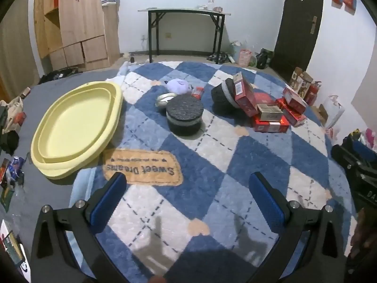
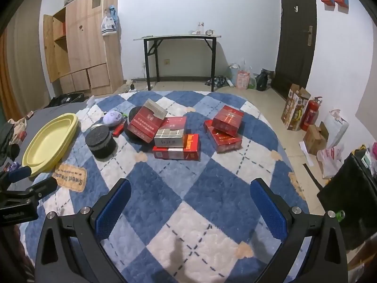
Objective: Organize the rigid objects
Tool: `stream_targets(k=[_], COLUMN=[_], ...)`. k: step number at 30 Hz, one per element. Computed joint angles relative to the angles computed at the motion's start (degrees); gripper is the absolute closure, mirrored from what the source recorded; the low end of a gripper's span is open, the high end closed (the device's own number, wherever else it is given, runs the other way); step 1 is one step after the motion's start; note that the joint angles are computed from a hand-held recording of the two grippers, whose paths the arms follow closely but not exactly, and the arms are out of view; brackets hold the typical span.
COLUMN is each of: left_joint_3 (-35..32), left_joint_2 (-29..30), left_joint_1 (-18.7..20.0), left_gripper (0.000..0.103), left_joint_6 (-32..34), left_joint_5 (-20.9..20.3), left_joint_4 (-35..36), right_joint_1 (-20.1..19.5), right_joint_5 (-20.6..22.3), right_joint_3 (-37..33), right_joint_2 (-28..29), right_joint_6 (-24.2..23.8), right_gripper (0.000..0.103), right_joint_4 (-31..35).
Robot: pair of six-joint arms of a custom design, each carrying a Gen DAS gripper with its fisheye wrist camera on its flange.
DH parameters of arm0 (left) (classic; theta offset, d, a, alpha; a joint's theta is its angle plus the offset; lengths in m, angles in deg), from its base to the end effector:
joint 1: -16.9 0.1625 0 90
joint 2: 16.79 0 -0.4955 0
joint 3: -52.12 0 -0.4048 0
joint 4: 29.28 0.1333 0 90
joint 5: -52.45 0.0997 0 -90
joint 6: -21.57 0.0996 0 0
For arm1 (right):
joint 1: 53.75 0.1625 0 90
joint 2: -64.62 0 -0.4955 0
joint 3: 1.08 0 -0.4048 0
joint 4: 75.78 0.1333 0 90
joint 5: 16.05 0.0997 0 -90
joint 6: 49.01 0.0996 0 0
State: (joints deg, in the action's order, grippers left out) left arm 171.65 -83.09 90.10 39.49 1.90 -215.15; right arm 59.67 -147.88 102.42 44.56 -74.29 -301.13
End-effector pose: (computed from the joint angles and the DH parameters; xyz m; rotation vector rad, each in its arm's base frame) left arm 0.0243 -0.5995 0.3029 0.3803 2.2986 -0.8924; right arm 0.3124 -0.5530 -0.0370 0.5341 -2.1724 1.0568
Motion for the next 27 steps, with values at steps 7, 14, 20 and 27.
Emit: stream_targets(k=[7, 14, 20, 27], left_joint_3=[-1.0, -0.9, -1.2, -1.1], left_joint_2=[-0.1, 0.3, 0.4, 0.4], left_joint_1=[0.1, -0.2, -0.1, 0.0], left_gripper=[0.0, 0.0, 0.0, 0.0], left_joint_6=[-0.8, -1.4, -1.5, -1.9], left_joint_5=[1.9, 4.2, 4.7, 4.3], left_joint_4=[2.9, 2.4, 2.7, 2.1], right_joint_1=[0.1, 0.1, 0.1, 0.1], right_joint_5=[-0.1, -0.3, -0.4, -0.5], right_joint_3=[-0.3, -0.2, -0.1, -0.2], right_joint_2=[-0.4, -0.4, -0.4, -0.5], right_joint_6=[-0.5, -0.4, 0.0, -0.1], right_gripper=[0.0, 0.0, 0.0, 0.0], right_joint_4=[1.2, 1.3, 1.6, 2.1])
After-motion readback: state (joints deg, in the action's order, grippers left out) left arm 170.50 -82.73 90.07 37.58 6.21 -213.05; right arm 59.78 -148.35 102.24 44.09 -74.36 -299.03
